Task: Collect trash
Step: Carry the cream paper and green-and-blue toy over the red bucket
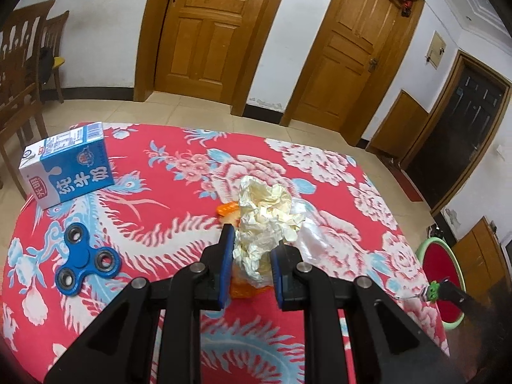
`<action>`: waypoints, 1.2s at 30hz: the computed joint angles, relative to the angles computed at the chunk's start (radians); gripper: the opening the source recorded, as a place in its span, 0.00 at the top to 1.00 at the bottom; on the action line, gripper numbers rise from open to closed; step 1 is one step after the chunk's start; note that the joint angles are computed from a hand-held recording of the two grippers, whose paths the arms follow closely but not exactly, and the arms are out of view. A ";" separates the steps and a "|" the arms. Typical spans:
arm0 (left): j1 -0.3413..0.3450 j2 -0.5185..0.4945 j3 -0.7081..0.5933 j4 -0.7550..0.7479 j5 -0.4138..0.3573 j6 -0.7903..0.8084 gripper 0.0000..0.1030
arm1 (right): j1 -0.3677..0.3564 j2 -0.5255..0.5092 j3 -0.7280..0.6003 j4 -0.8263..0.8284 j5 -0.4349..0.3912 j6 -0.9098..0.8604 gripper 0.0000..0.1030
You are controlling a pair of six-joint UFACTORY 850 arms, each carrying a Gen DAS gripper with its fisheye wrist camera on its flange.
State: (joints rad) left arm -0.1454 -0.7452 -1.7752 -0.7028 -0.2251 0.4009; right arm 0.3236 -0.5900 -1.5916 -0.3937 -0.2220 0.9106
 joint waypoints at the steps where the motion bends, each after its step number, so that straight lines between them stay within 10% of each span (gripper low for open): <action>1: -0.003 0.004 0.003 -0.024 -0.009 0.023 0.80 | -0.004 0.020 0.025 -0.049 0.012 0.054 0.85; 20: -0.110 -0.004 -0.059 -0.119 -0.165 0.140 0.80 | -0.109 0.245 0.309 -1.113 0.059 1.194 0.85; 36: -0.242 -0.137 -0.286 0.015 -0.310 0.097 0.80 | -0.218 0.283 0.421 -1.365 0.062 1.542 0.85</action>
